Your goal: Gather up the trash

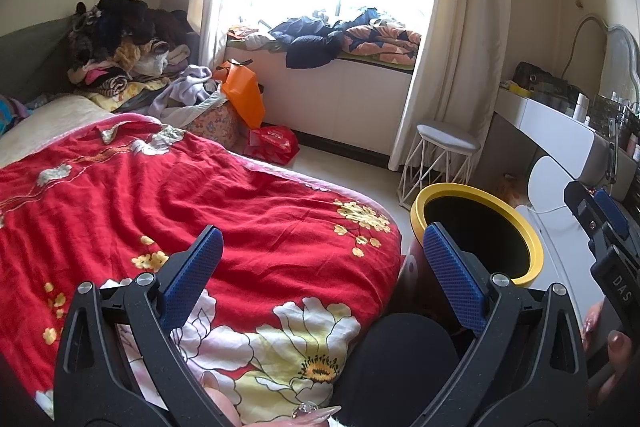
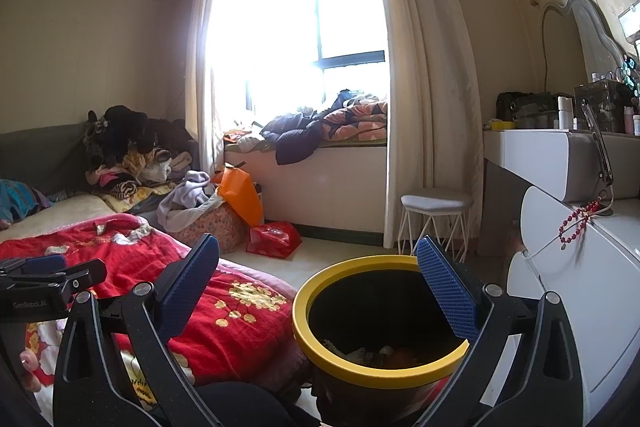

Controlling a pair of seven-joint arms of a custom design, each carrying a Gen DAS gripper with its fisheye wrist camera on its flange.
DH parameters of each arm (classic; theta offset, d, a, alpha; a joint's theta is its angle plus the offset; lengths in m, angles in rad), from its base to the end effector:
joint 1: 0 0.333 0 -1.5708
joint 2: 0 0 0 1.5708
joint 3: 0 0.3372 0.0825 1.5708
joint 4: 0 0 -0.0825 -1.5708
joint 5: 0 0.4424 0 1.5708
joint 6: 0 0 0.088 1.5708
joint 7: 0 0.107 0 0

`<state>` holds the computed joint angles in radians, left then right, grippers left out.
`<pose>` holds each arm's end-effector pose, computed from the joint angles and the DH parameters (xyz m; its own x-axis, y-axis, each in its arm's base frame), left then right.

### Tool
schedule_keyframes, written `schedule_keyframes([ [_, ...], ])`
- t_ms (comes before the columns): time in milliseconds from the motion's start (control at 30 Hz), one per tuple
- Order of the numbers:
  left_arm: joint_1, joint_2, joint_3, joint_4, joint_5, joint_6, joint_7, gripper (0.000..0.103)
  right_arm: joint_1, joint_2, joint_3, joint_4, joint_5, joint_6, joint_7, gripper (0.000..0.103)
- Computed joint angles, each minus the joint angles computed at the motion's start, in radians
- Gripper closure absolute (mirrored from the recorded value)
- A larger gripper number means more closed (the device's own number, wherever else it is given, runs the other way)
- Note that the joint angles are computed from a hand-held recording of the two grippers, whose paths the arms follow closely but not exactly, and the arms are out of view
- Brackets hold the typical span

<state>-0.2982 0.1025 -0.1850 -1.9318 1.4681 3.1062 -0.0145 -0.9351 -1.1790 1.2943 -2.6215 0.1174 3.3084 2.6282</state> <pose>0.5395 -0.3734 0.4972 -0.3853 -0.9165 0.1075 -0.4536 0.0866 -0.8870 0.4438 0.2180 0.4598 -0.2839 -0.9571 -0.0577 -0.0974 0.0887 -0.9913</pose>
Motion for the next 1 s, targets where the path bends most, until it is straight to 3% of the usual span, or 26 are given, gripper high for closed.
schedule_keyframes([
  [700, 0.001, 0.000, -0.001, 0.000, 0.011, -0.003, -0.011, 0.011, 0.001, 0.000, 0.000, 0.004, -0.008, -0.007, 0.009, 0.006],
  [900, -0.004, -0.012, -0.018, -0.022, -0.181, -0.068, 0.181, 0.011, 0.006, -0.007, -0.001, 0.013, -0.009, -0.022, 0.012, 0.006],
  [1000, -0.006, -0.028, -0.010, -0.039, -0.203, -0.092, 0.176, 0.011, 0.002, 0.002, -0.010, 0.038, -0.017, 0.007, 0.007, 0.006],
])
